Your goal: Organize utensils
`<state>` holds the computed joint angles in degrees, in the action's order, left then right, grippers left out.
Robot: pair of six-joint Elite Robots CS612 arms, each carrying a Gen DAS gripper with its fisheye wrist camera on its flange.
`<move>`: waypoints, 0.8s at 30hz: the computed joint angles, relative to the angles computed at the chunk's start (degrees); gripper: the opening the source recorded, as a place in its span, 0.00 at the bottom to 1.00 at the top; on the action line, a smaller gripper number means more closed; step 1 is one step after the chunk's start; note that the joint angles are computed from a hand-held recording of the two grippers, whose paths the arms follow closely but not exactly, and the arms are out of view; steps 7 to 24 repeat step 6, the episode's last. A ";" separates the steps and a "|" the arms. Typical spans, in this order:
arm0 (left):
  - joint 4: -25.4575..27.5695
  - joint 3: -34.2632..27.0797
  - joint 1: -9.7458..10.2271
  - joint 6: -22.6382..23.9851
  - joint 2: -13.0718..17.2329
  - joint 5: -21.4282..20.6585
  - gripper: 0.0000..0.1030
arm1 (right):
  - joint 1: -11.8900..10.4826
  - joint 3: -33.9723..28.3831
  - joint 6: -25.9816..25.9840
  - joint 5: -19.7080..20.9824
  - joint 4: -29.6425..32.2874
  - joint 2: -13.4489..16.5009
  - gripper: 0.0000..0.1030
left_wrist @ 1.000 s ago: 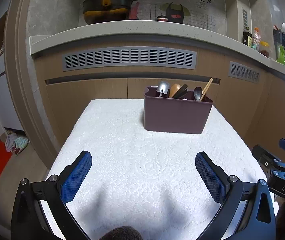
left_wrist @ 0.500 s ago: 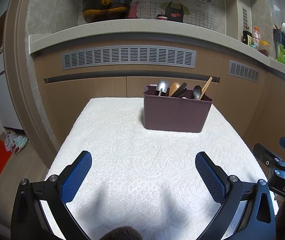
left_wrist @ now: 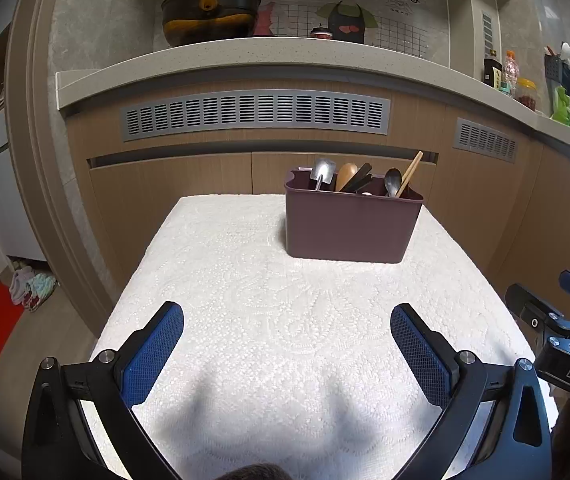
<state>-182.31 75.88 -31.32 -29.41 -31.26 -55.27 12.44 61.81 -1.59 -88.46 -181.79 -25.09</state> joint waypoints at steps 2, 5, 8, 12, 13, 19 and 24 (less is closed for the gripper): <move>-0.06 0.03 -0.08 0.10 0.01 0.53 1.00 | -0.03 0.05 -0.05 0.12 0.03 -0.04 0.97; -0.88 0.14 -0.24 0.68 0.09 1.69 1.00 | 0.00 0.07 -0.23 -0.05 -0.14 -0.02 0.97; -0.95 0.15 -0.29 0.72 0.11 1.96 1.00 | -0.02 0.08 -0.23 0.12 -0.21 -0.01 0.97; -0.95 0.15 -0.29 0.72 0.11 1.96 1.00 | -0.02 0.08 -0.23 0.12 -0.21 -0.01 0.97; -0.95 0.15 -0.29 0.72 0.11 1.96 1.00 | -0.02 0.08 -0.23 0.12 -0.21 -0.01 0.97; -0.95 0.15 -0.29 0.72 0.11 1.96 1.00 | -0.02 0.08 -0.23 0.12 -0.21 -0.01 0.97; -0.95 0.15 -0.29 0.72 0.11 1.96 1.00 | -0.02 0.08 -0.23 0.12 -0.21 -0.01 0.97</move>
